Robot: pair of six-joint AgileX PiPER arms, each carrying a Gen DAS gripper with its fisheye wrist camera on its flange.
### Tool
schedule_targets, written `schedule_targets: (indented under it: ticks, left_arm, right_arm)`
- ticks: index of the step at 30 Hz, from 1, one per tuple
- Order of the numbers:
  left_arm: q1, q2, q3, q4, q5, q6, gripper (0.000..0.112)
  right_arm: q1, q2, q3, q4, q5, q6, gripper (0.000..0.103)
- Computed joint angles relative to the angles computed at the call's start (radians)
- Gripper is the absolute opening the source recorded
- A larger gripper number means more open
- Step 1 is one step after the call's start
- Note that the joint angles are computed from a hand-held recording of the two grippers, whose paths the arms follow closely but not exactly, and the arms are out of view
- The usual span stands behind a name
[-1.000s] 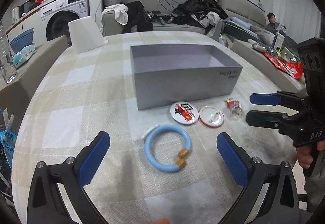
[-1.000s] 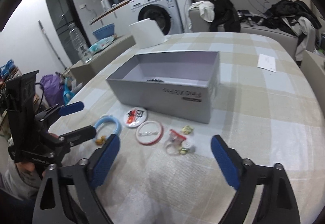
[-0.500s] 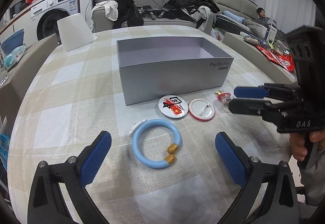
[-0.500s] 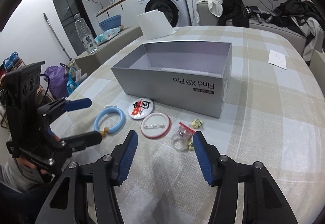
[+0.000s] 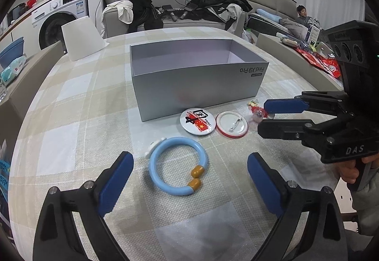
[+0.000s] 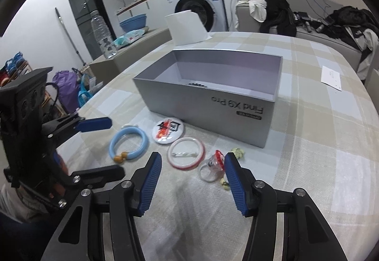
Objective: Organize jewelry
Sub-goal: 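Grasp the red-rimmed clear charm with the right gripper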
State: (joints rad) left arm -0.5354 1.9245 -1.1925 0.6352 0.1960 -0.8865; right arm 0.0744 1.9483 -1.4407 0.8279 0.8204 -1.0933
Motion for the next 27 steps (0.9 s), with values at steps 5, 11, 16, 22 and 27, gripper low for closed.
schedule_targets:
  ticks: [5,11,16,22,27]
  left_arm:
    - [0.0,-0.001,0.001,-0.008,-0.001,0.013,0.094]
    - [0.0,-0.002,0.0,-0.013,0.0,0.018,0.094]
    - [-0.001,-0.001,-0.003,-0.019,0.002,0.028,0.094]
    - [-0.001,0.001,-0.005,-0.019,0.003,0.031,0.094]
    - [0.0,0.002,-0.007,-0.037,0.003,0.051,0.094]
  right_arm:
    - [0.012,0.0,0.003,-0.015,-0.035,0.011,0.054]
    - [0.016,-0.004,0.007,-0.014,-0.055,0.008,0.053]
    - [0.018,-0.018,0.019,0.005,-0.042,-0.018,0.053]
    - [0.039,0.0,0.006,-0.092,-0.071,0.065,0.053]
    - [0.032,0.008,-0.003,-0.098,-0.074,0.08,0.052]
